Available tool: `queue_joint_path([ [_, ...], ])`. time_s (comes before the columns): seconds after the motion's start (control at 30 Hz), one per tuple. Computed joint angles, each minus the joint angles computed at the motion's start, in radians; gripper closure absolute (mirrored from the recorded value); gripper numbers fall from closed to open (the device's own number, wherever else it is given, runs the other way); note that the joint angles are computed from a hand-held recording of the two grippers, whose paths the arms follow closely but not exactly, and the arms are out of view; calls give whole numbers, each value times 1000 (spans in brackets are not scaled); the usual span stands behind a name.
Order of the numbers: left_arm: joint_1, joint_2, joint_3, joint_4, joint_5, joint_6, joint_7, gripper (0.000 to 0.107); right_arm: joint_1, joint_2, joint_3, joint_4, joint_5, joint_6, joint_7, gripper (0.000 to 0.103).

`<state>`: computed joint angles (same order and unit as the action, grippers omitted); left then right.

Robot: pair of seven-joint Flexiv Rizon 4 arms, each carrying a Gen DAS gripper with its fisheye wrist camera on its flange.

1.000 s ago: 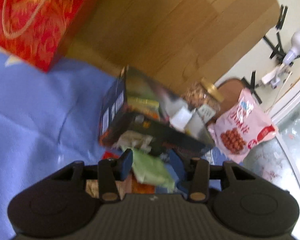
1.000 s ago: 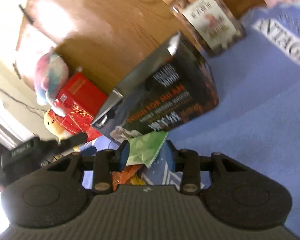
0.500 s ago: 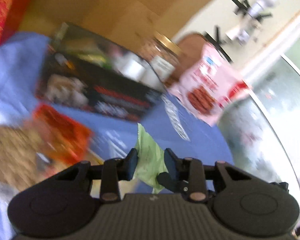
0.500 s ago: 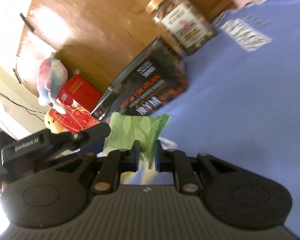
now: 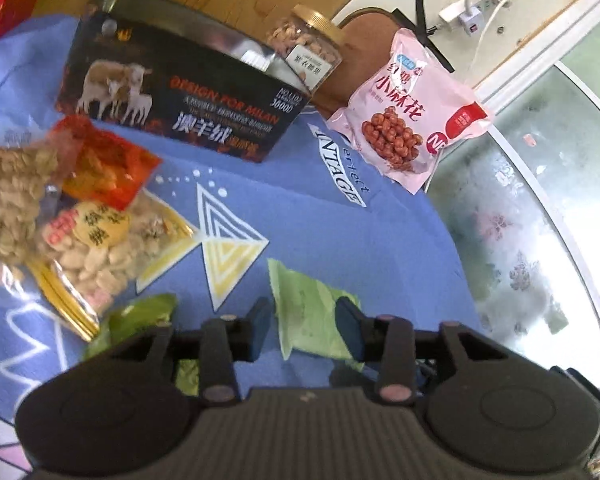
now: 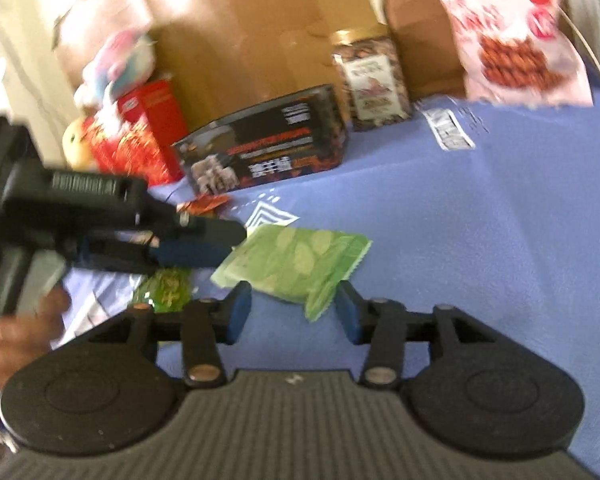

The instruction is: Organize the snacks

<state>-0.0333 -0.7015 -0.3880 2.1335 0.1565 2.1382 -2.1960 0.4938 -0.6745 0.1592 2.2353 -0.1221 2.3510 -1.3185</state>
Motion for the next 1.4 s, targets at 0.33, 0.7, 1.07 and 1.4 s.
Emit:
queue_joint_path([
  [0.33, 53, -53, -95, -56, 48, -110, 96, 72, 164, -20, -94, -56, 199, -28, -176, 41],
  [0.7, -38, 34, 2, -6, -31, -41, 130, 77, 195, -30, -81, -94, 269, 41, -222, 56],
  [1.07, -49, 106, 84, -38, -66, -46, 157, 77, 164, -81, -71, -267, 182, 22, -200, 56],
  [1.4, -218, 58, 293, -213, -347, -100, 301, 69, 196, -184, -147, -583, 138, -169, -150, 52],
])
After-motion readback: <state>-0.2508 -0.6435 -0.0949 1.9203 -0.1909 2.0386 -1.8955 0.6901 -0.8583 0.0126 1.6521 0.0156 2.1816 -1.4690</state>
